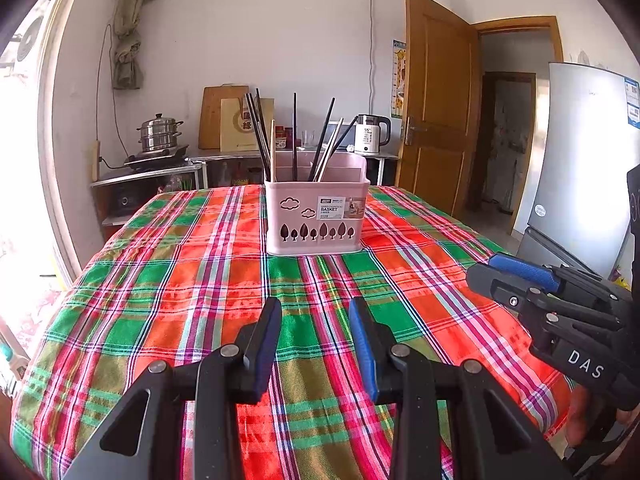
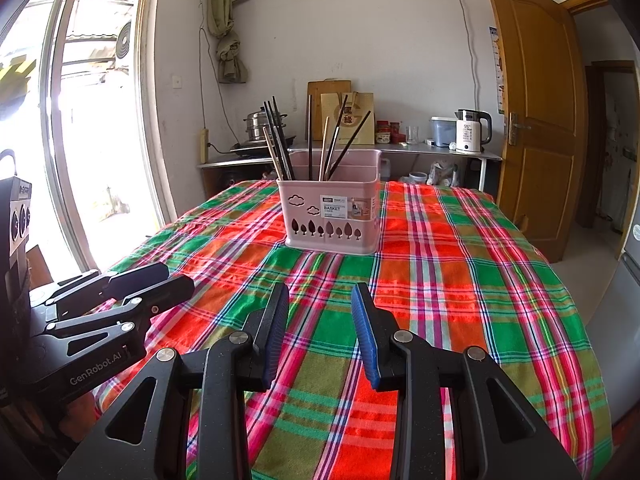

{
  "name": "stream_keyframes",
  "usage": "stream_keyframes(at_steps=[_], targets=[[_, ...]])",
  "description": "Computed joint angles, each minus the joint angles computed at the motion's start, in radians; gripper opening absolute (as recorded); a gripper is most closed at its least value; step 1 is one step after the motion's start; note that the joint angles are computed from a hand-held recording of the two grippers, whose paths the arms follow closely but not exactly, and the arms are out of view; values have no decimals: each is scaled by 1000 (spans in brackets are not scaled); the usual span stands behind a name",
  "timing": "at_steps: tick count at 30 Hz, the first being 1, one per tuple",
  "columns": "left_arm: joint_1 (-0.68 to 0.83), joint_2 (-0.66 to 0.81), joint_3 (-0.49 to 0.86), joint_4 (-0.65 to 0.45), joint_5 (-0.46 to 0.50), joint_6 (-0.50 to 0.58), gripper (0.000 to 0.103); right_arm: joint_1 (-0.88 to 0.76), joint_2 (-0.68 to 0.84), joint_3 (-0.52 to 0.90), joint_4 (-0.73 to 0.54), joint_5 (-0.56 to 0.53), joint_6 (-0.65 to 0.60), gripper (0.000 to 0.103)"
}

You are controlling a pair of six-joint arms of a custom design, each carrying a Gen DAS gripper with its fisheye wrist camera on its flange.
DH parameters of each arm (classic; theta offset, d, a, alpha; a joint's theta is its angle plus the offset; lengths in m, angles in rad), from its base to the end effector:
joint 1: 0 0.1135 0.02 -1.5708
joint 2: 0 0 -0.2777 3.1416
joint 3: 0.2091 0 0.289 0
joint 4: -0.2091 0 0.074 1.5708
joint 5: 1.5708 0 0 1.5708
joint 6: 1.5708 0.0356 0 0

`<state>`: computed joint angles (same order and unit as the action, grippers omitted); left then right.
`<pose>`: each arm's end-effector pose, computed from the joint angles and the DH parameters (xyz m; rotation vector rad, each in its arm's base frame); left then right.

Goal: Organize utensils

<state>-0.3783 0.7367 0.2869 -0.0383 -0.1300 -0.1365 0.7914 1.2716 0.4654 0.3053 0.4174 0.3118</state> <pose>0.1797 -0.0664 0.1799 0.1683 2.0527 -0.1855 0.2005 0.1823 0.1652 -0.2334 2.0218 0.2629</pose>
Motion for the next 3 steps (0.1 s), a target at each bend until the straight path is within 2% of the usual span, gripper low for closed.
stream_keyframes(at_steps=[3], targets=[[1,0,1,-4,6,-5,35,-2,1,0,1,0,-4,34]])
